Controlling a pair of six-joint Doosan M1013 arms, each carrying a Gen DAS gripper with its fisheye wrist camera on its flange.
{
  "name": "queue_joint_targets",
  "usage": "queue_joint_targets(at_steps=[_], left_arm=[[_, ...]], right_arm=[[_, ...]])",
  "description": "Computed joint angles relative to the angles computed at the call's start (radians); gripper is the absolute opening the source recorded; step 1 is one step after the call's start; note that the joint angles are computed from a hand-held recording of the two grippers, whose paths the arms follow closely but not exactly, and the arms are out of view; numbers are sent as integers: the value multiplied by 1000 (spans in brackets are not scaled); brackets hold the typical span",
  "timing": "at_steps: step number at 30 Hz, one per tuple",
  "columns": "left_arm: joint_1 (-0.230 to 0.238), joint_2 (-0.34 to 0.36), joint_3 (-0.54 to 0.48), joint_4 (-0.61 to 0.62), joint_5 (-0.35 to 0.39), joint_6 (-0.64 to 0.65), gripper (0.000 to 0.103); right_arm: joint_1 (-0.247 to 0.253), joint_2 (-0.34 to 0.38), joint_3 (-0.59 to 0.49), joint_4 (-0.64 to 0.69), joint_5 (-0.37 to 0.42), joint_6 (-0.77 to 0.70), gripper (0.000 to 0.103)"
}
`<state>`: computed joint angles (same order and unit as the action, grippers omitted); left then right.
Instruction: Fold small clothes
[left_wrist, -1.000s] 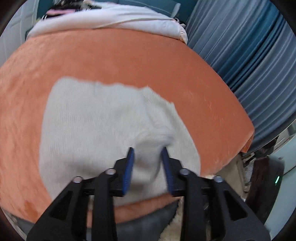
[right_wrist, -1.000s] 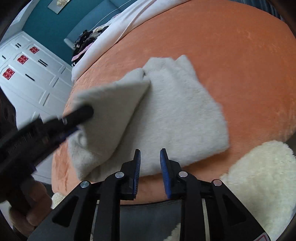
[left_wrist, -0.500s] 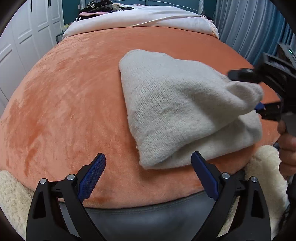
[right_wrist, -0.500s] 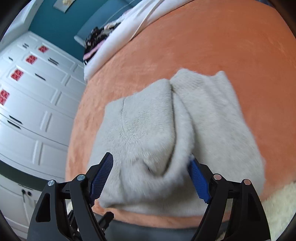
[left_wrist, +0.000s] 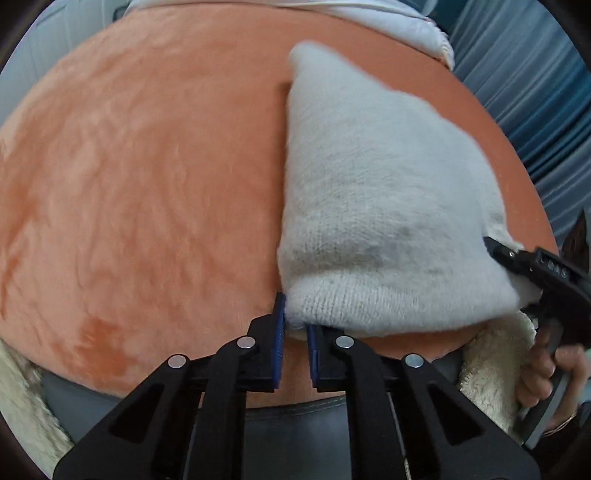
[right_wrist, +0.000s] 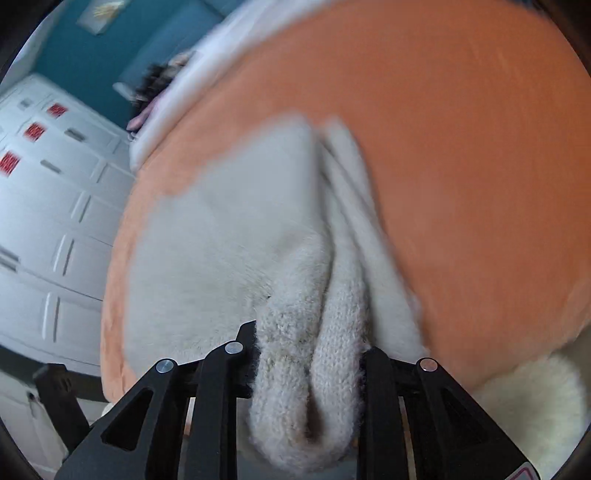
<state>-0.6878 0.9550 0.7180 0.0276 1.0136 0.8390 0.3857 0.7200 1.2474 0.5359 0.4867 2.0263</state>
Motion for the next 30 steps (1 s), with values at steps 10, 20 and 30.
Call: queue_joint_targets(at_steps=[10, 20, 30], left_arm=[[-22, -4, -10, 88, 28, 4, 11], [-22, 35, -76, 89, 88, 21, 11], [-38, -61, 34, 114, 15, 6, 49]], right_arm=[[18, 31, -116, -166, 64, 150, 51], [14, 61, -163, -394, 129, 198, 21], [64, -57, -50, -790, 79, 509, 36]])
